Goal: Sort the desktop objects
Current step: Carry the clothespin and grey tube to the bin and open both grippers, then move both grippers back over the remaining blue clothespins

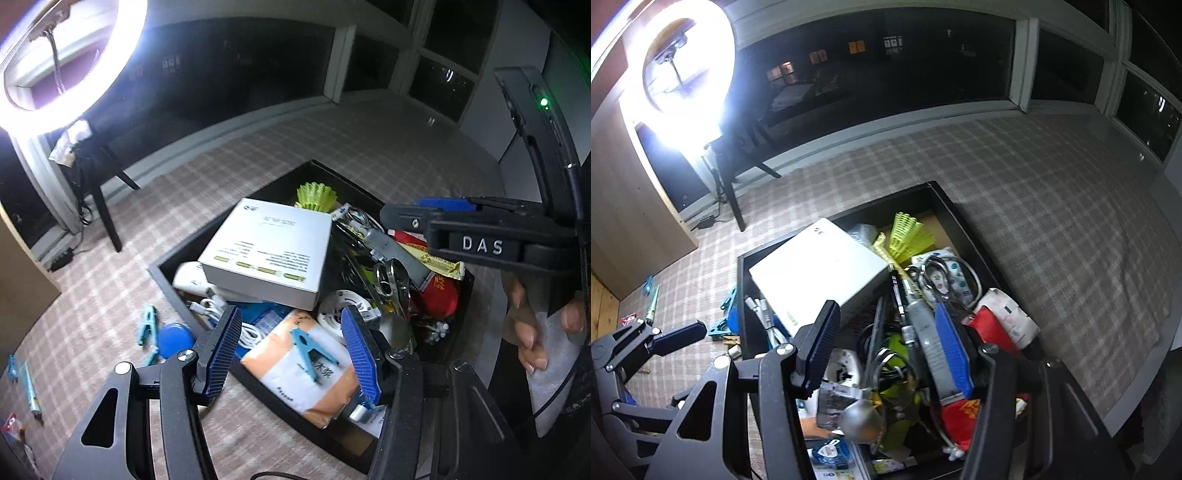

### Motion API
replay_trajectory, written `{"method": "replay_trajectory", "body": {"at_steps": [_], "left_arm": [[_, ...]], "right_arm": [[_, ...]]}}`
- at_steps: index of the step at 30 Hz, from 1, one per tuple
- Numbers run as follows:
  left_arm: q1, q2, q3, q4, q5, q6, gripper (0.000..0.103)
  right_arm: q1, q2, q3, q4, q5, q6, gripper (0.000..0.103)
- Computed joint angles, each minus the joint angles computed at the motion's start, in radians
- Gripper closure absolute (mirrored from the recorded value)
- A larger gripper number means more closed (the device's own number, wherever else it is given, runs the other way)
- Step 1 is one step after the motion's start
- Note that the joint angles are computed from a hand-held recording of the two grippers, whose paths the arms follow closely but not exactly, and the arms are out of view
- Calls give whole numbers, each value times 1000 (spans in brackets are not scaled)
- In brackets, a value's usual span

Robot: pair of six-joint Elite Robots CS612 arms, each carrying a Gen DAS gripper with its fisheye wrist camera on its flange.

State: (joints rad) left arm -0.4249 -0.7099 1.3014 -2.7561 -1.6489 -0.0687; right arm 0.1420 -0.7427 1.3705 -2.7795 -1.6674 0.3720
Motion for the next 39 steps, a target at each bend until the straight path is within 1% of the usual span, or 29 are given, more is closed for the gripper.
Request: {"method": "replay_trajectory", "body": {"at_steps": [6, 12, 14, 18, 20, 22, 25, 27, 29, 31, 34, 36, 39], "left_arm": [[7, -22, 30, -37, 18, -5, 50], [16, -33, 49, -59, 45, -15, 50], [21, -34, 52, -58, 53, -22, 50], [39, -36, 61, -44, 76, -44, 50], [48, -36, 69, -38, 104, -53, 50], [65, -35, 75, -21, 123, -80, 50], [100, -32, 84, 3, 133, -136, 50], [121, -31, 90, 21, 166, -164, 50], [148, -28, 94, 49, 184, -193, 50], [173, -29, 102, 67, 197, -231, 50], [206, -28, 114, 83, 211, -267, 50], [224, -28, 121, 85, 210, -284, 50], [238, -27, 131, 83, 190, -286, 51]], "right_arm": [[18, 3, -15, -7, 13, -29, 50], [34, 13, -43, -5, 30, -67, 50], [40, 20, -58, 0, 35, -79, 49], [49, 36, -84, 11, 67, -88, 49], [56, 50, -105, 26, 86, -98, 49], [62, 64, -126, 43, 103, -109, 49], [74, 90, -168, 79, 125, -127, 49], [83, 107, -198, 105, 141, -140, 49], [92, 125, -230, 129, 153, -160, 49], [99, 142, -262, 160, 165, -178, 49], [110, 171, -311, 221, 195, -204, 49], [116, 183, -331, 254, 207, -215, 49], [126, 202, -356, 302, 211, -221, 49]]}}
